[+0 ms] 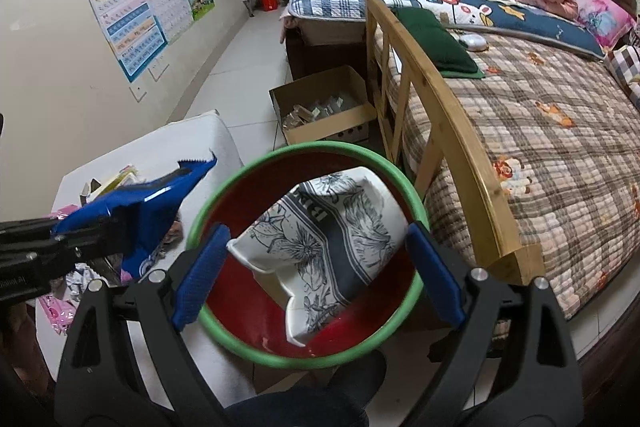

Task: Collect trash
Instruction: 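Carry the paper cup and blue wrapper over the red bucket and release both, then move both tools back over the table of trash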

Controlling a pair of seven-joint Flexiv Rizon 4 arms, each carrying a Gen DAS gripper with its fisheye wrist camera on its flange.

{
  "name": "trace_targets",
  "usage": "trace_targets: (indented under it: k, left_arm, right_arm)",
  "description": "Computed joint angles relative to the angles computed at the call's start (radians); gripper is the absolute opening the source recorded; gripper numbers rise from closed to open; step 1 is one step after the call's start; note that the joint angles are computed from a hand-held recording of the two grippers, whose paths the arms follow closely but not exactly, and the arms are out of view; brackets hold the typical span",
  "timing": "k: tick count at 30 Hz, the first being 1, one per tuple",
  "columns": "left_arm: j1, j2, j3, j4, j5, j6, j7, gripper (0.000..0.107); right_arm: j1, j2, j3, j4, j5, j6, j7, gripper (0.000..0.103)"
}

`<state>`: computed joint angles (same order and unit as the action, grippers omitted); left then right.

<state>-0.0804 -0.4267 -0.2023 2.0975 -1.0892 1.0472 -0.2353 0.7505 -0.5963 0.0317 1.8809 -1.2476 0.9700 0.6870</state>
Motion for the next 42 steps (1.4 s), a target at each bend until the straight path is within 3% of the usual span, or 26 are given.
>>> trace_targets:
  k: [9,10,12,14,23,30,42]
  left_arm:
    - [-0.007,-0.036,-0.022,-0.046,0.016,0.009,-0.041,0.019]
    - [-0.007,-0.037,-0.025,-0.047,0.014,0.012,-0.042,0.024]
    - [-0.007,-0.038,-0.038,-0.043,-0.025,0.036,-0.026,0.069]
    - [-0.008,-0.035,-0.051,-0.038,-0.085,0.063,0.008,0.089]
    - [0.012,-0.026,-0.008,-0.044,-0.093,0.016,-0.036,0.095]
    - [0.03,0.03,0.028,0.004,-0.146,0.029,0.02,0.095]
    - [0.1,0.112,0.129,0.095,-0.172,0.029,0.057,0.095]
  right_arm:
    - [-0.01,-0.017,-0.005,0.011,0.0,0.031,0.003,0.09]
    - [-0.01,-0.018,-0.006,0.01,0.002,0.031,0.002,0.09]
    - [-0.01,-0.025,-0.002,0.006,0.018,0.031,-0.015,0.097]
    - [-0.008,-0.028,-0.003,0.006,0.027,0.032,-0.026,0.098]
    - [0.015,-0.036,-0.011,-0.009,0.064,0.032,-0.061,0.098]
    - [0.046,-0.028,-0.003,-0.049,0.091,-0.027,-0.114,0.098]
    - [0.135,-0.107,0.002,-0.235,0.169,-0.082,-0.246,0.098]
